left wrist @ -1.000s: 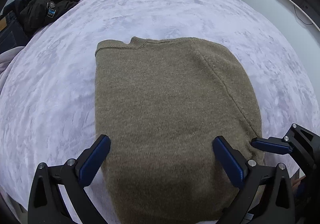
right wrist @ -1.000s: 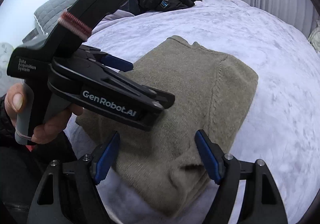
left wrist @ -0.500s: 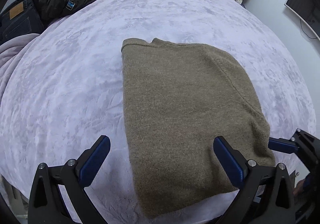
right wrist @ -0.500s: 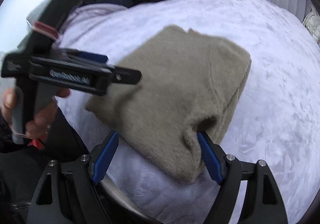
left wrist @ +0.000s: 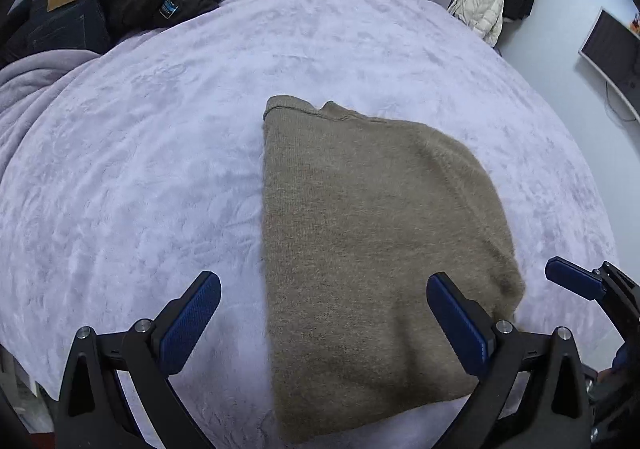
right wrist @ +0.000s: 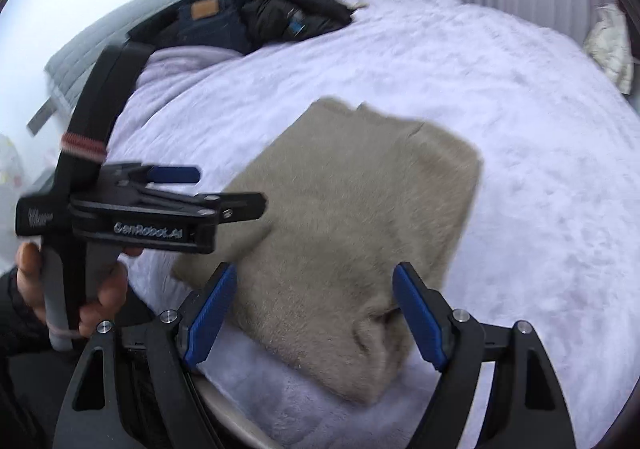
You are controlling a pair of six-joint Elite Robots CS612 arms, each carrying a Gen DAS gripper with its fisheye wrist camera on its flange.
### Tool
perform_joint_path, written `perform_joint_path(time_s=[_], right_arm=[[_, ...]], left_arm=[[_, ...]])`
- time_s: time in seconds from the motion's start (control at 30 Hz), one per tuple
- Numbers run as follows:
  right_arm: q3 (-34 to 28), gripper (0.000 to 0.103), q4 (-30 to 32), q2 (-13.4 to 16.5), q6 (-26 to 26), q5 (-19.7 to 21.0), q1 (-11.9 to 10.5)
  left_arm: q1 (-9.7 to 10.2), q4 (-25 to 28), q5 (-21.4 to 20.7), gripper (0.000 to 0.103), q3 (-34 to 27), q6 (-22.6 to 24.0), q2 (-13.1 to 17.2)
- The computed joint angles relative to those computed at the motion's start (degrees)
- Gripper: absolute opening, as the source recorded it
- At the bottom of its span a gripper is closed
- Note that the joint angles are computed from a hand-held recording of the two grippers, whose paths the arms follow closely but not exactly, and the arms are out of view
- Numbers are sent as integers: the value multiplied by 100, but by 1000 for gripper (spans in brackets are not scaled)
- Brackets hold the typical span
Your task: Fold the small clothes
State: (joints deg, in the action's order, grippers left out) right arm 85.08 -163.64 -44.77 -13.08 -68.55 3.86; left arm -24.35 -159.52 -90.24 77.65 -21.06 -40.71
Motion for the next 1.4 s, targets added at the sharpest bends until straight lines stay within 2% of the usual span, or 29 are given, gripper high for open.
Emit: perform_joint_path(time_s=[0.07, 0.2, 0.23, 0.27, 0.33, 0.37, 0.4, 0.47, 0.53, 0.67, 0.93, 1.13, 1.27, 1.4], right_arm=[[59, 83, -281, -70, 277, -454, 38], [59, 83, -375, -134, 658, -1228, 128], [67, 83, -348, -156, 693, -1405, 152], [42, 83, -305, -145, 713, -1588, 182], [7, 83, -204, -139, 643, -1751, 185], [-17, 83, -138, -124, 624, -1796, 197], [-169, 83, -23, -32, 645, -1820, 237], [-182, 83, 117, -24, 605, -1768, 227], [-183, 83, 189, -9, 596, -1784, 249], [-178, 83, 251, 2, 553, -1806, 273], [-220, 83, 288, 30, 589, -1850, 278], [-243, 83, 360, 40, 578, -1896, 286], [-237, 83, 354, 37, 550, -1885, 288], [-242, 83, 346, 38, 524, -1893, 295]], left_arm=[[53, 168, -280, 103, -52, -214, -5], [50, -519, -174, 103, 186, -767, -44], [9, -394, 107, 103, 181, -639, -67], [-45, -32, 438, 103, 90, -392, -75], [-118, 340, 940, 103, 21, -36, -86], [-153, 364, 1100, 103, 27, 13, -87], [-148, 346, 1071, 103, 45, 36, -91], [-118, 250, 821, 103, 72, 70, -90], [-123, 198, 763, 103, 95, 80, -96], [-173, 524, 946, 103, -8, 165, -67], [-266, 631, 1346, 103, -18, 334, -55], [-293, 1018, 1554, 103, -55, 173, -56], [-283, 1152, 1472, 103, -92, 225, -55], [-282, 1022, 1394, 103, -51, 308, -82]])
